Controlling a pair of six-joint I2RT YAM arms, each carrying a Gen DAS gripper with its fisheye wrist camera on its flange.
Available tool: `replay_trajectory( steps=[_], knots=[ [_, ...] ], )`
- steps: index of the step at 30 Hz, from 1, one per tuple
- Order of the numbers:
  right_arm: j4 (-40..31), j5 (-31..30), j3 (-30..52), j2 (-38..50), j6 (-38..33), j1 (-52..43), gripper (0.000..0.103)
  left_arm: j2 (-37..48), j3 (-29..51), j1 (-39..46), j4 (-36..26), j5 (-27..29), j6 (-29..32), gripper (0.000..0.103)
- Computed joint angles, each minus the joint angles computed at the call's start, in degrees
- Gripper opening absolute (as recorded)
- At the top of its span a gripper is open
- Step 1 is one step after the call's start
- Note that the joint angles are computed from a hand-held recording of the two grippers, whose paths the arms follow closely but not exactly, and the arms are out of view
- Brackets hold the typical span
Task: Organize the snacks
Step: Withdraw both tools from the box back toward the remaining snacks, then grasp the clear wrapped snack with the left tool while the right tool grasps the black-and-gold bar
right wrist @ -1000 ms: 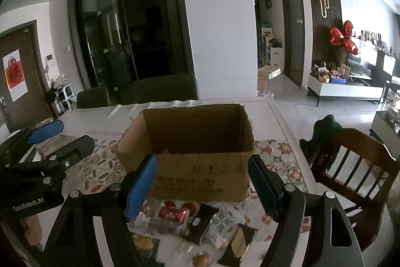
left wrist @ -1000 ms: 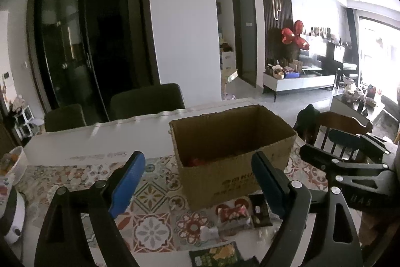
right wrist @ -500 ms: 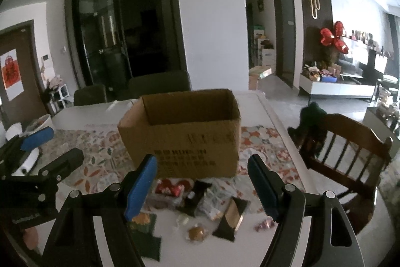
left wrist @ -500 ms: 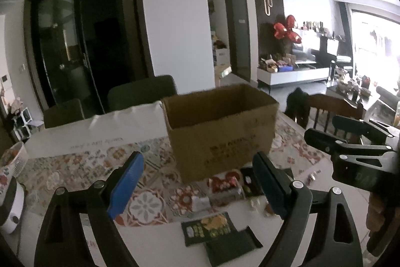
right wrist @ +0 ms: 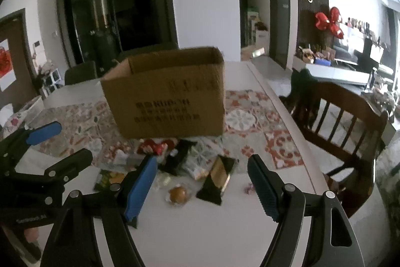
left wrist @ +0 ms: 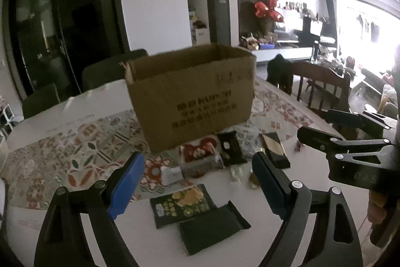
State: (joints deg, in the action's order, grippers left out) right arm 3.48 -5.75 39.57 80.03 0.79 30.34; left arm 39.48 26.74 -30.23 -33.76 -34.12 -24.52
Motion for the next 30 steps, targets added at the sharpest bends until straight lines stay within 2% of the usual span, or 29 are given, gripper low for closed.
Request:
replay_trajectory(
  steps=[6,15,19,22,30],
  knots=[
    [1.37,0.68,0.6,5.45,0.43,-0.97,0.075,7.39,-3.16,4.61,8.52,7.93,2.82,0.084],
    [3.55,1.47,2.69,13.23,1.98,-1.93,0.075,20.45,-2.68,10.17,18.07,17.38,6.18,0.073],
    [3.44,0.2,4.54,16.34,3.01,-2.26,0.074,25.09,-2.16,12.25,21.28,20.77,7.16,0.068],
    [2.39,-0.68,6.49,18.81,3.5,-2.36,0.069,27.67,-1.77,13.64,22.97,22.89,7.21,0.064],
    [1.78,-1.15,8.74,22.71,4.36,-2.18,0.062,33.36,-0.1,15.35,25.34,25.28,6.9,0.053]
  ],
)
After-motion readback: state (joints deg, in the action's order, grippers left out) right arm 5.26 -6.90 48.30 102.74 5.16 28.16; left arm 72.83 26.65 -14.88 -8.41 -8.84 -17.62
